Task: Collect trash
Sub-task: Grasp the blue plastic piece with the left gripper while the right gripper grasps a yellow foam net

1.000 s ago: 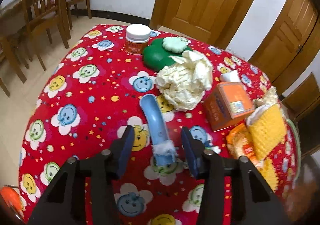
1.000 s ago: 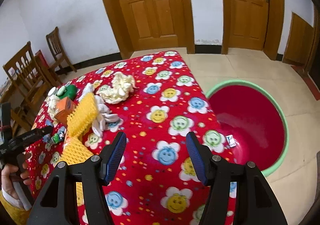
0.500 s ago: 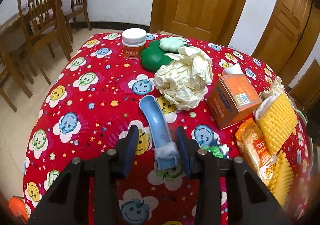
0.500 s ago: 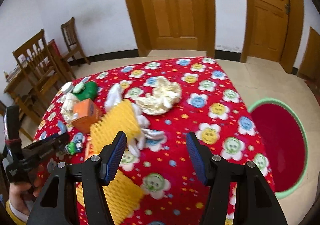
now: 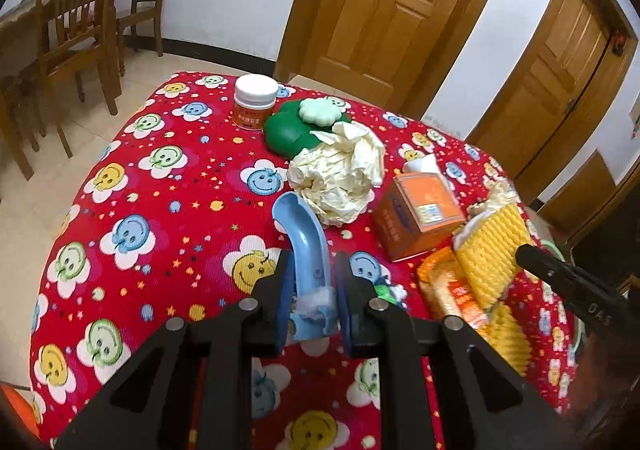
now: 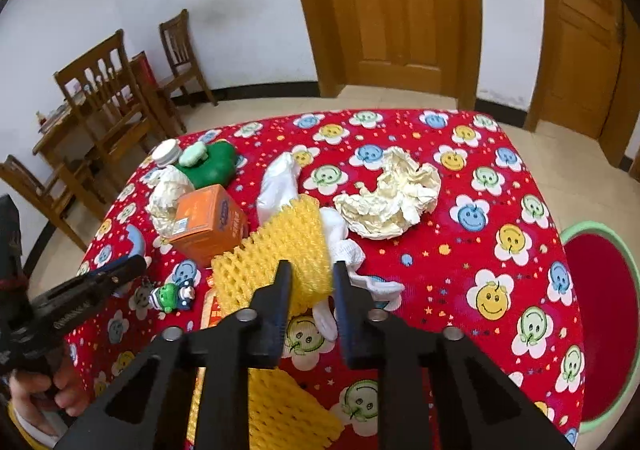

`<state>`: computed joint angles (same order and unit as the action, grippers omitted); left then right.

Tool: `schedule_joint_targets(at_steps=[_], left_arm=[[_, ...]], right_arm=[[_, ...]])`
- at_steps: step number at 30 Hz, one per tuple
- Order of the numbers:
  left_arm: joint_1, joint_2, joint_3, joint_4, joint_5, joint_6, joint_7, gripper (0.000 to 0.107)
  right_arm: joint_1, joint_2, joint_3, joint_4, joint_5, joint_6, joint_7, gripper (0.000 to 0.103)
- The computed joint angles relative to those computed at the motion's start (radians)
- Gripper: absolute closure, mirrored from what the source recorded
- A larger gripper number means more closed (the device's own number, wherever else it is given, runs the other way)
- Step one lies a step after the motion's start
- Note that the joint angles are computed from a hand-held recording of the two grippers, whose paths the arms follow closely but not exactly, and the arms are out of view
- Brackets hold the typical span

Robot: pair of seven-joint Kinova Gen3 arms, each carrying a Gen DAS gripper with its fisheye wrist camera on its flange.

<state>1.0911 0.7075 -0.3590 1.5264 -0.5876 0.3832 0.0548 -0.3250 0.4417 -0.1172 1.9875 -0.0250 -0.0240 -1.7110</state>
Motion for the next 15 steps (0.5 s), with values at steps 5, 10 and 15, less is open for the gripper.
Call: schedule_joint_targets(at_steps=[5, 10, 15], left_arm=[[0.05, -0.025, -0.033, 0.032, -0.008, -0.009, 0.056, 0.088], [0.098, -0.046, -0.045, 0.031, -0.057, 0.016, 0.103, 0.088], [0.123, -0.067, -0.02, 0.008, -0.129, 0.06, 0.143, 0.088]], right_arm=[[0.077, -0.033, -0.078, 0.058, 0.023, -0.078, -0.008, 0.092], [0.178, -0.089, -0.17, 0.129, 0.082, -0.149, -0.062, 0.092], [0.277, -0.157, -0.233, 0.203, 0.186, -0.202, -0.176, 0.092]])
